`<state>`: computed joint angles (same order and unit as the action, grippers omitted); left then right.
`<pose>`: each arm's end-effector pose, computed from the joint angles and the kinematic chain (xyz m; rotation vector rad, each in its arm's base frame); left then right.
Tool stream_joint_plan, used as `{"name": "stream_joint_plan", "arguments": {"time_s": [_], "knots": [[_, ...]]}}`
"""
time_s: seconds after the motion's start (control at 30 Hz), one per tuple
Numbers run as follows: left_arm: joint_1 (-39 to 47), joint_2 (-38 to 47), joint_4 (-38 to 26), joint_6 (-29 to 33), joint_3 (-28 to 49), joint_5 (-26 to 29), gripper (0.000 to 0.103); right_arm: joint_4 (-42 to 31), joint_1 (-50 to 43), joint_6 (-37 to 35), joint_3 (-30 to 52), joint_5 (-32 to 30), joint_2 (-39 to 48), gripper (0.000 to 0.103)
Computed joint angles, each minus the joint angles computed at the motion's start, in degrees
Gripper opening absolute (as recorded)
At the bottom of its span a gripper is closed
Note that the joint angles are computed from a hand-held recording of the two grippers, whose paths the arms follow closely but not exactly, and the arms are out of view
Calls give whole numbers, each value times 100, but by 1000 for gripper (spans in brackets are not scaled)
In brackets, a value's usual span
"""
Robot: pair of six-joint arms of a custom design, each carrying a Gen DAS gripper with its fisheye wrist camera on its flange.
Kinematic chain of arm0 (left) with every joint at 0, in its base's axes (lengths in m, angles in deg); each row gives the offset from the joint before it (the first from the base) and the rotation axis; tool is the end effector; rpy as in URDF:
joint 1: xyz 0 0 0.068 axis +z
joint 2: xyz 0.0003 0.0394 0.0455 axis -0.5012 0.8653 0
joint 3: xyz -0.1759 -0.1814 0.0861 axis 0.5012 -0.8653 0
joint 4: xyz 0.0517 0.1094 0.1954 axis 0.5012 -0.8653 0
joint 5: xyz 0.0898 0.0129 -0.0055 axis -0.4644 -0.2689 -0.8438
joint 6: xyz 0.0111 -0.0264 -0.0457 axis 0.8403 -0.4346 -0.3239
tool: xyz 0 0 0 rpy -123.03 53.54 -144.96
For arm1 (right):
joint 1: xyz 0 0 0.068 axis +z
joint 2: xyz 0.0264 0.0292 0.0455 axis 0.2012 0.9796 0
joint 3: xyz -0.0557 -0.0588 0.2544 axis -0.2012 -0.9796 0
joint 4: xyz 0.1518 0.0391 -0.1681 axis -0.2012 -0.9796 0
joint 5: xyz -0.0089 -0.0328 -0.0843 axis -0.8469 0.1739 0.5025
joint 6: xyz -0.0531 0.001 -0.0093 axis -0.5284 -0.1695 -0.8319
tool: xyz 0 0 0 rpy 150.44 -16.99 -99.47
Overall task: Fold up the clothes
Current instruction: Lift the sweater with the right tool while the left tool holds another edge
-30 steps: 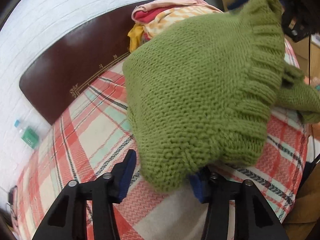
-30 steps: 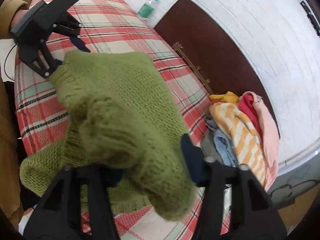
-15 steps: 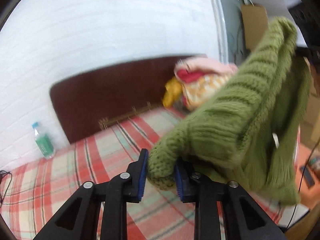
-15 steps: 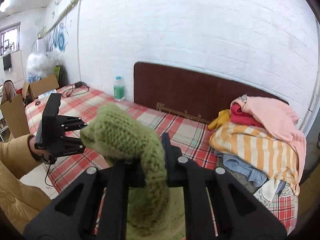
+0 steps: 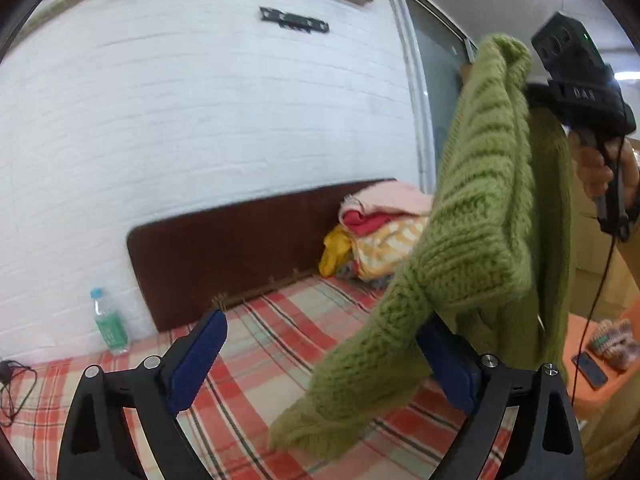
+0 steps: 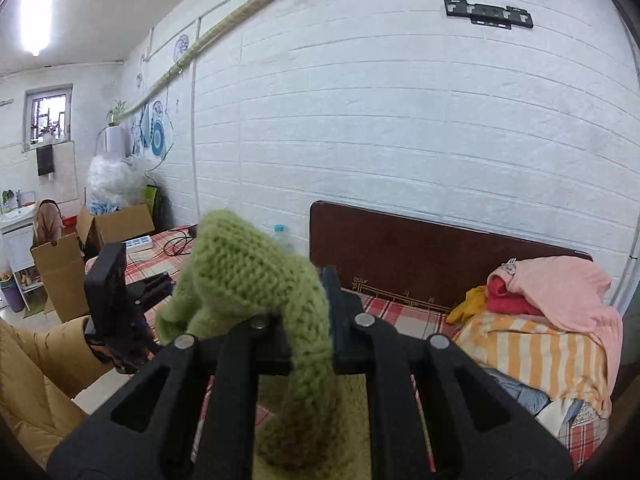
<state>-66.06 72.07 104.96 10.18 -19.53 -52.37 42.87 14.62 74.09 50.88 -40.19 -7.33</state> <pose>0.2613 -0.1901 0.2305 0.6828 1.7959 -0.3702 0.2616 0.0285 0.3568 -0.4844 1.8232 0.3301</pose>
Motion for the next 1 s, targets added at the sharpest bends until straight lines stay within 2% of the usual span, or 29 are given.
{"name": "stream_joint_plan", "arguments": {"time_s": [0.07,0.2,0.27,0.3,0.33,0.37,0.4,0.43,0.53,0.6,0.73,0.83,0.93,1.0], "knots": [[-164,220,81,26,-276,142,96,-52,99,-9,-47,18,45,13],[-650,816,469,64,-419,16,95,-130,265,-25,-131,76,93,13],[-892,1079,669,0,-409,-64,91,-138,311,-25,-182,113,54,13],[-1023,1238,720,-52,-341,-126,79,-152,327,-8,-209,142,14,13],[-1012,1410,507,-112,-105,-35,56,-179,324,-2,-225,161,-38,13],[-1000,1582,288,-168,139,58,44,-208,320,4,-240,180,-90,13],[-988,1754,65,-222,387,150,24,-237,317,11,-255,198,-142,13],[-943,1823,-34,-250,490,158,16,-268,312,15,-267,218,-195,13],[-732,1421,19,-496,259,66,14,-381,262,5,-259,235,-384,13],[-423,737,34,-658,-5,116,14,-408,198,27,-266,153,-567,13],[-209,-552,-392,-303,-163,-419,14,-414,-24,109,-208,-313,-1006,13],[-114,-1637,-1077,10,19,-713,14,-526,-107,139,10,-568,-1258,13],[-199,-2333,-1777,263,384,-985,14,-670,-222,218,306,-922,-1351,13],[-468,-2733,-2264,586,699,-1361,14,-741,-313,273,489,-1203,-1378,13]]}}
